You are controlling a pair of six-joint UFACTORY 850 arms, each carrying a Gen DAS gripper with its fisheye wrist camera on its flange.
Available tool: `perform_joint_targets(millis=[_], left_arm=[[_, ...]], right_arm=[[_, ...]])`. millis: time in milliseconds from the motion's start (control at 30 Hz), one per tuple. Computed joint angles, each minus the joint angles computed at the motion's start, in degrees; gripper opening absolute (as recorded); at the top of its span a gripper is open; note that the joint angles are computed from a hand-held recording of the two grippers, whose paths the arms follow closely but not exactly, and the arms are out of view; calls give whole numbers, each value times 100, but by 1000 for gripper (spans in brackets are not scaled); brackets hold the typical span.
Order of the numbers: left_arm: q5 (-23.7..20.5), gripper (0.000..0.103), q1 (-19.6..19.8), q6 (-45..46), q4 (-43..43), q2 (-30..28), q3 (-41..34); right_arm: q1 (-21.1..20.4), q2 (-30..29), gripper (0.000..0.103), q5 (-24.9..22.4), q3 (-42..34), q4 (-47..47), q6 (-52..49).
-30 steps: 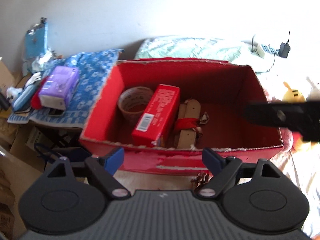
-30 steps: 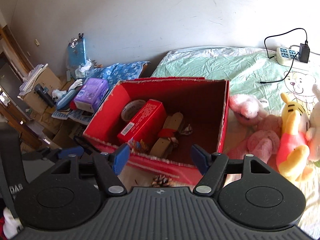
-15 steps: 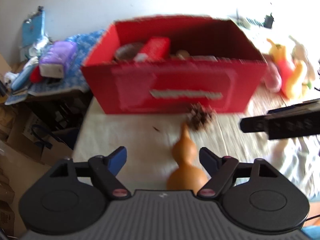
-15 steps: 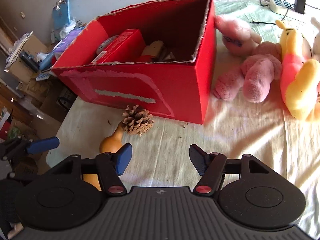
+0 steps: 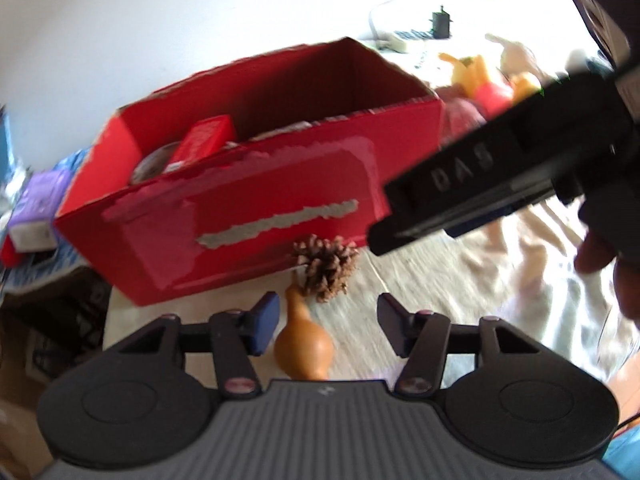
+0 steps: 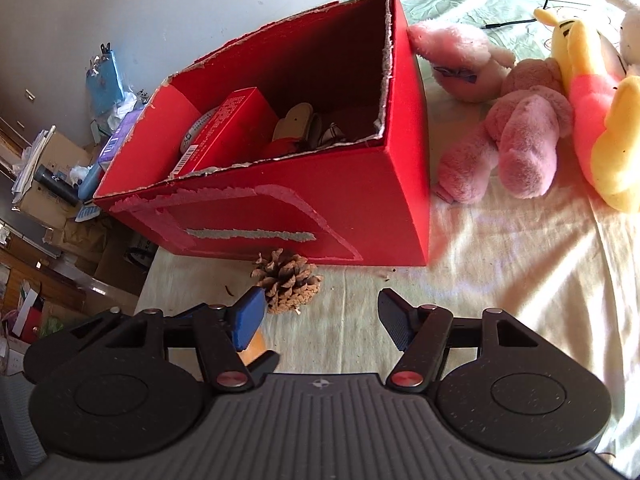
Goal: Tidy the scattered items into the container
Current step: 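Move the right gripper down toward the brown pine cone, then close the right gripper on the pine cone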
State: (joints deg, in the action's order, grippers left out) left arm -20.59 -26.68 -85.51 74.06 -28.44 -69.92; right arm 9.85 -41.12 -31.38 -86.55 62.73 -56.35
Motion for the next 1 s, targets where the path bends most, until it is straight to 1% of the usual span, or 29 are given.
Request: perform_joint_targets(millis=[100, 167, 233, 300, 367, 433, 500, 533, 600, 633, 667, 733, 767, 800, 833, 867, 933, 1000], left_arm=[[222, 59, 99, 179, -33, -79, -62], [354, 59, 165, 17, 187, -141, -98], [477, 51, 228, -70, 327, -218, -150], [572, 33, 262, -29, 420, -279, -183], [648, 25, 274, -47, 623, -326, -190], [603, 23, 250, -59, 806, -374, -192], [613, 21, 255, 64, 759, -410, -207], [648, 21, 263, 9, 849, -402, -189], [701, 20, 275, -143, 1091, -380, -137], [705, 20, 278, -216, 1219, -371, -108], [723, 19, 282, -248, 1281, -358, -81], [800, 18, 299, -148, 1210, -325, -40], [852, 15, 304, -214, 1300, -292, -2], [882, 6, 297, -313, 1441, -268, 30], [899, 6, 285, -387, 1563, -251, 52], [916, 6, 273, -463, 1687, -235, 74], [903, 9, 249, -678, 1989, -221, 105], [845, 18, 234, -775, 2121, -219, 116]], right_arm=[[28, -123, 67, -115, -124, -14, 192], [62, -196, 67, -109, -193, -54, 359], [104, -272, 67, -83, -268, -107, 492], [141, -364, 67, -74, -366, -165, 646], [163, -445, 67, -88, -454, -277, 903], [171, -512, 66, -124, -522, -388, 1183], [142, -527, 66, -211, -505, -325, 1295], [114, -524, 64, -285, -477, -221, 1271], [61, -519, 52, -433, -432, -47, 1235], [45, -513, 40, -506, -436, -21, 1231], [29, -507, 39, -580, -439, 4, 1228], [23, -463, 31, -585, -395, 38, 1081], [22, -456, 31, -586, -386, 29, 1048], [21, -454, 31, -581, -384, 12, 1069], [24, -454, 34, -558, -391, -42, 1153], [31, -453, 40, -531, -396, -96, 1214], [54, -441, 43, -455, -404, -206, 1250], [81, -432, 47, -372, -414, -315, 1293]])
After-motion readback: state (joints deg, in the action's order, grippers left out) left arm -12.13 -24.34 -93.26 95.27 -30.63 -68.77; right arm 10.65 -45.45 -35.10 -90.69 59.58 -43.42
